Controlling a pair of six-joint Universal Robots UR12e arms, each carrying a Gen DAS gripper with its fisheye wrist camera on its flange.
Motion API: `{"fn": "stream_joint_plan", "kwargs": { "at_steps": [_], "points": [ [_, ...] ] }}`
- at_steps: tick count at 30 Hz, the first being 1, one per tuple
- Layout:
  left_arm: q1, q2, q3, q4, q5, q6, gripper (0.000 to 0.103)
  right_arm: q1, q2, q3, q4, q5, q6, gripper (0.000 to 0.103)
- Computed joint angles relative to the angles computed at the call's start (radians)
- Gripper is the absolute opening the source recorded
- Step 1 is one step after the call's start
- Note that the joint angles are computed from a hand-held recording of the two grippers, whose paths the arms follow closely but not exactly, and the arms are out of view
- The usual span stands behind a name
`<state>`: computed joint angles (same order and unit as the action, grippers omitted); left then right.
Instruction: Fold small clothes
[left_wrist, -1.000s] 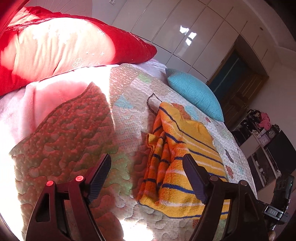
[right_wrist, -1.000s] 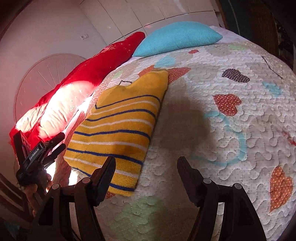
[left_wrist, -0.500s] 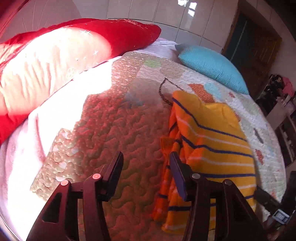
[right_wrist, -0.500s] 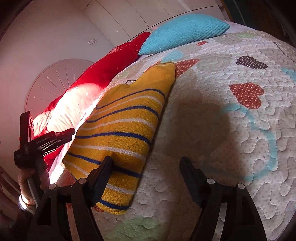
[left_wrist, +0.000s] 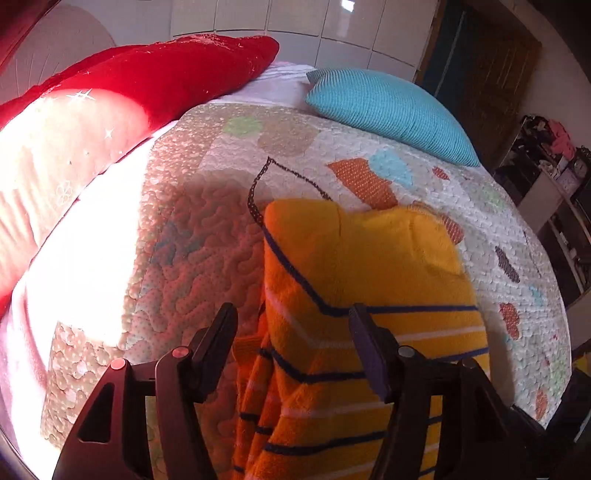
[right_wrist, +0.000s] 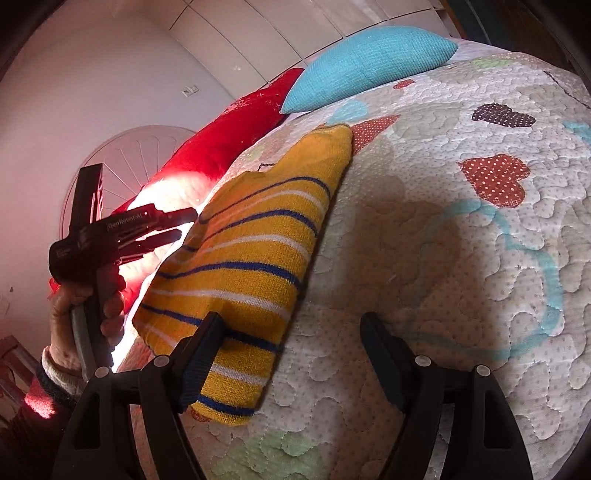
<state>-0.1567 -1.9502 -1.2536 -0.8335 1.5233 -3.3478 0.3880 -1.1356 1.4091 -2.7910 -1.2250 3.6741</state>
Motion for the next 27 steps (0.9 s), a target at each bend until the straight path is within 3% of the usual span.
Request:
{"fn": "stream_joint_plan", "kwargs": {
  "at_steps": [2,5,7,11,15,18,20,23,27],
  "points": [
    [-0.011,-0.025,0.047,-0.027,0.05,0.025,0.062,0.0,0.0,0.002,-0.003,0.001,0.0,0.081],
    [-0.031,-0.084,0.132,-0.14,0.169,0.086,0.062,0.0,-0.001,0.002,-0.005,0.002,0.002,0.081],
    [-0.029,-0.1,0.146,-0.17,0.192,0.086,0.063,-0.002,0.002,0.0,-0.009,0.009,0.005,0.082],
    [-0.006,-0.048,0.071,-0.089,0.118,0.01,0.064,-0.006,0.002,0.005,-0.024,0.02,0.015,0.082],
    [0.004,0.038,-0.043,-0.002,0.08,-0.008,0.064,-0.006,0.003,0.006,-0.026,0.022,0.016,0.082],
    [0.003,0.11,-0.14,0.065,0.095,-0.021,0.064,-0.007,0.002,0.007,-0.026,0.023,0.018,0.082],
    [0.001,0.16,-0.213,0.129,0.106,-0.033,0.071,-0.007,0.001,0.008,-0.026,0.022,0.019,0.082],
    [-0.006,0.22,-0.308,0.208,0.124,-0.075,0.079,0.007,-0.011,0.011,0.002,-0.034,0.026,0.081],
    [-0.003,0.257,-0.378,0.211,0.097,-0.143,0.08,0.039,-0.036,0.029,0.039,-0.137,0.009,0.082]
  ]
}}
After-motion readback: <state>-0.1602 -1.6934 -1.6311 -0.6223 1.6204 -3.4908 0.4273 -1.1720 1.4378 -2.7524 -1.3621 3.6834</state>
